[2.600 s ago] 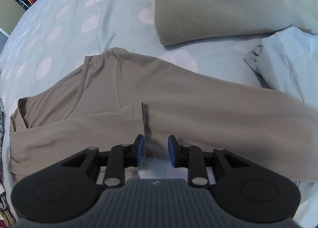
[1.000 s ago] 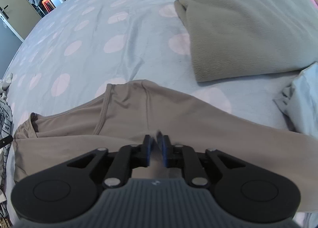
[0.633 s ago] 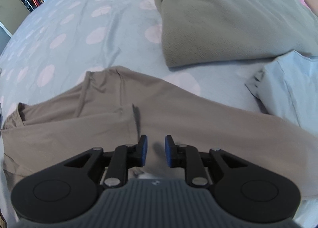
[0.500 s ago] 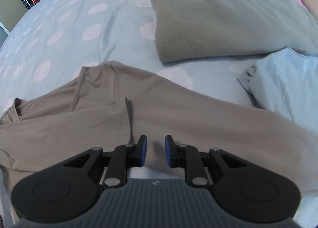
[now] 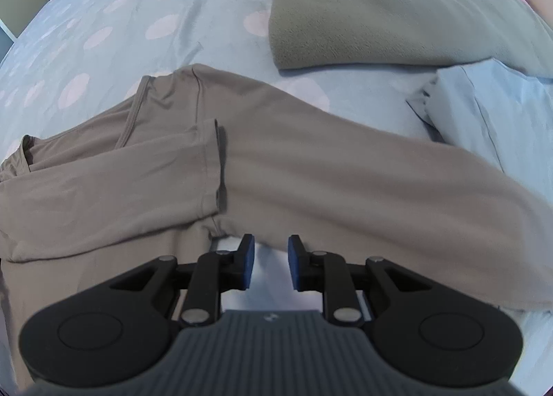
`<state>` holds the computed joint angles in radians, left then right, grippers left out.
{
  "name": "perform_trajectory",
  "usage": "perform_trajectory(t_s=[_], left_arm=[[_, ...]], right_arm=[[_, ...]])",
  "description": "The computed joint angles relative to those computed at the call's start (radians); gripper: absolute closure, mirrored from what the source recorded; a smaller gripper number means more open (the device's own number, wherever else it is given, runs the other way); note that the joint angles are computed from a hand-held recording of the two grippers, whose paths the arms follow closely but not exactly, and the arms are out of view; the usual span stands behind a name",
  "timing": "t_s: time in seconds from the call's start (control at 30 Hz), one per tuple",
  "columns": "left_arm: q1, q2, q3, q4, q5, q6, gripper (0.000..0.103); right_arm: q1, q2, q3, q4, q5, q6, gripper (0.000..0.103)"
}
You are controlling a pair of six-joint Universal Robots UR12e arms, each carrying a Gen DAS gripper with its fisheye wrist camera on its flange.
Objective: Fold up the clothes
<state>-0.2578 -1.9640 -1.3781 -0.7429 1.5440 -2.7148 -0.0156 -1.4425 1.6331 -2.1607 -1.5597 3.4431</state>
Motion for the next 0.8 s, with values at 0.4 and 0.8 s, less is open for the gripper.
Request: perform_trajectory(t_s=[0.4, 0.8], left_arm=[[-0.006, -0.003, 0.017, -0.067, 0.007, 0.042, 0.101], [0.033, -0.02, 0.116, -0.215, -0.045, -0.093, 0.088]], right_arm=[[0.001, -0.018, 0.019, 0.007, -0.009, 0.0, 0.079], [-0.006, -0.02, 0.023, 0.012, 0.002, 0.02, 0.076]])
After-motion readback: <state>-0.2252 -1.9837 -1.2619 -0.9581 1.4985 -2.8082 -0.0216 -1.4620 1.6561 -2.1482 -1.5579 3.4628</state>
